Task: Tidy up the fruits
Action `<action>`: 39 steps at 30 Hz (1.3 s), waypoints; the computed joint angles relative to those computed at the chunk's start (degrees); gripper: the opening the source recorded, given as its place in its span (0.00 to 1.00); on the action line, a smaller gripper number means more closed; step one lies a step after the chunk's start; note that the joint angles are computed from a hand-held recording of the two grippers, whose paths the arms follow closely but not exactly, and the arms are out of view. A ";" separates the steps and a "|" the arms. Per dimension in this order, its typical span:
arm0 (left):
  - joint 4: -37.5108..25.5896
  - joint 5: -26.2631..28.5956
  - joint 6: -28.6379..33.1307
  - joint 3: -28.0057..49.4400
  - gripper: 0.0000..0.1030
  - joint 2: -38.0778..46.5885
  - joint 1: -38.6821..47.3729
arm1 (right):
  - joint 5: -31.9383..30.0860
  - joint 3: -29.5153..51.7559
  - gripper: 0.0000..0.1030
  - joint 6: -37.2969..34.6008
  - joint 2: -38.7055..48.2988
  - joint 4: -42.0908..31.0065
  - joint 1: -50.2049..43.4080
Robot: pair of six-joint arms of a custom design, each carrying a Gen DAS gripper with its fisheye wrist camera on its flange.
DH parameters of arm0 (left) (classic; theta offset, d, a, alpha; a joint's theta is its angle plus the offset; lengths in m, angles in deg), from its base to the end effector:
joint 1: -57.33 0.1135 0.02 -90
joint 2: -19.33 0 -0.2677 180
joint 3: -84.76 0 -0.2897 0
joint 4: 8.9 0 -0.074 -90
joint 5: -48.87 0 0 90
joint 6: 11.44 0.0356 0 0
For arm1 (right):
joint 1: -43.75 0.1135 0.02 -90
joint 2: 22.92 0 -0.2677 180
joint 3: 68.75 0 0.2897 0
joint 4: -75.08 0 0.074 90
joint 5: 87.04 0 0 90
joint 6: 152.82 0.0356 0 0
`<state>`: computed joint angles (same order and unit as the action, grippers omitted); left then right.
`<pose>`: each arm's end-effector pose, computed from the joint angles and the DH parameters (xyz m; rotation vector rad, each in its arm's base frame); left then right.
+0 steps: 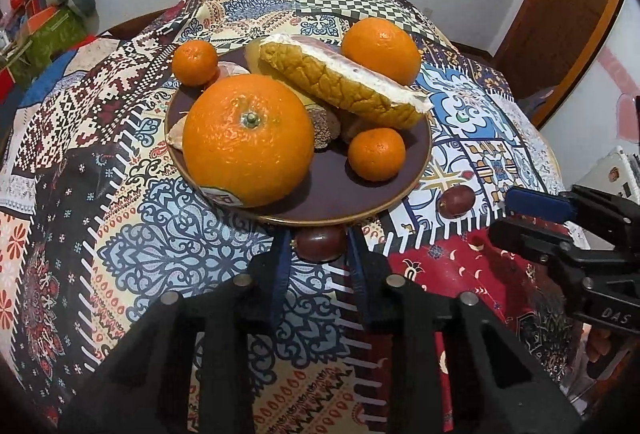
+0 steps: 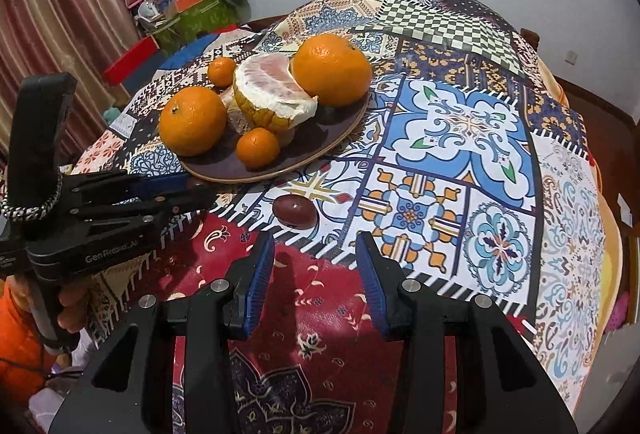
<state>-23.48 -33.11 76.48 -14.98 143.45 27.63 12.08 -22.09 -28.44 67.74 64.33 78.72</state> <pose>0.3765 -0.2204 0.0413 0.6768 2.5356 -0.3799 0.2445 0.1642 0.0908 0.0511 2.5331 0.2917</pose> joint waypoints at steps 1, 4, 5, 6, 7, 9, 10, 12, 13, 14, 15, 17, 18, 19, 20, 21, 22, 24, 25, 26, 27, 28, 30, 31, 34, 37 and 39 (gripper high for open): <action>0.07 0.10 -0.01 -0.12 0.28 -0.12 0.02 | -0.28 0.37 0.38 -0.22 0.49 0.08 -0.06; 0.66 0.09 0.27 -1.07 0.27 -0.71 -0.02 | 0.20 1.82 0.38 -1.28 2.19 0.22 0.38; 0.90 -0.06 0.40 -1.58 0.27 -1.05 -0.07 | 0.58 2.35 0.38 -1.63 2.88 0.38 0.60; 1.18 -0.42 0.59 -2.08 0.27 -1.40 -0.15 | 0.82 2.80 0.38 -1.88 3.55 0.57 0.74; 1.34 -0.66 0.66 -2.51 0.27 -1.74 -0.18 | 0.95 3.22 0.38 -2.12 4.15 0.65 0.78; 1.62 -0.81 0.69 -3.32 0.27 -2.39 -0.06 | 1.17 4.20 0.38 -2.59 5.56 0.91 0.76; 1.64 -0.68 0.63 -3.60 0.27 -2.66 0.07 | 1.20 4.55 0.38 -2.78 6.09 1.06 0.75; 1.67 -0.45 0.51 -4.03 0.27 -3.19 0.34 | 1.29 5.21 0.38 -2.99 6.85 1.22 0.70; 1.74 -0.46 0.46 -4.22 0.27 -3.48 0.47 | 1.22 5.53 0.38 -3.15 7.19 1.20 0.69; 1.79 -0.34 0.44 -4.23 0.27 -3.64 0.62 | 1.36 5.75 0.37 -3.30 7.46 1.31 0.66; 1.90 -0.10 0.35 -4.45 0.27 -4.01 0.75 | 1.54 5.99 0.36 -3.36 7.70 1.28 0.68; 2.12 0.06 0.29 -4.71 0.27 -4.55 0.80 | 2.07 6.54 0.30 -3.64 8.19 0.56 0.79; 2.21 0.04 0.32 -4.85 0.27 -4.85 0.75 | 2.37 6.58 0.28 -3.81 8.12 0.24 0.85; 2.18 0.03 0.34 -4.88 0.27 -5.07 0.68 | 2.58 6.61 0.25 -3.96 8.02 -0.03 0.88; 2.17 -0.02 0.33 -4.92 0.27 -5.25 0.58 | 2.53 6.47 0.23 -4.19 7.82 -0.18 0.80; 2.19 -0.08 0.23 -4.98 0.27 -5.49 0.47 | 2.07 6.23 0.23 -4.46 7.57 -0.05 0.56; 2.06 -0.03 0.08 -4.84 0.27 -5.58 0.42 | 1.94 6.11 0.23 -4.54 7.42 -0.04 0.47; 1.95 0.11 -0.39 -4.58 0.27 -5.71 0.25 | 2.13 5.64 0.23 -4.42 6.87 -0.13 0.57; 1.83 0.11 -0.54 -4.32 0.27 -5.65 0.15 | 2.13 5.31 0.23 -4.33 6.48 -0.16 0.61; 1.59 0.13 -0.60 -3.94 0.27 -5.52 0.05 | 2.18 5.11 0.23 -4.16 6.24 -0.16 0.75; 1.44 0.12 -0.63 -3.69 0.27 -5.44 0.00 | 2.18 4.95 0.23 -4.07 5.92 -0.19 0.78; 1.26 0.07 -0.71 -3.30 0.27 -5.34 -0.14 | 2.23 4.79 0.23 -4.01 5.59 -0.16 0.84; 1.20 0.16 -0.79 -2.92 0.27 -5.26 -0.26 | 2.73 4.39 0.23 -3.97 4.45 -0.26 0.85; 1.17 0.24 -0.83 -2.69 0.27 -5.24 -0.34 | 2.85 4.21 0.23 -4.05 3.80 -0.27 0.74; 1.08 0.27 -0.82 -2.08 0.27 -5.08 -0.55 | 3.32 4.46 0.23 -4.43 2.75 -0.34 0.48; 0.90 0.44 -0.95 -1.46 0.28 -4.65 -0.52 | 3.50 5.50 0.23 -5.41 2.75 -0.24 0.00; 0.45 0.79 -1.07 -0.86 0.28 -4.06 -0.43 | 3.28 6.50 0.23 -6.16 3.50 -0.09 -0.53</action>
<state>-23.03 -32.32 75.41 -15.84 139.38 27.19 15.35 -15.59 -34.60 71.23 64.24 78.18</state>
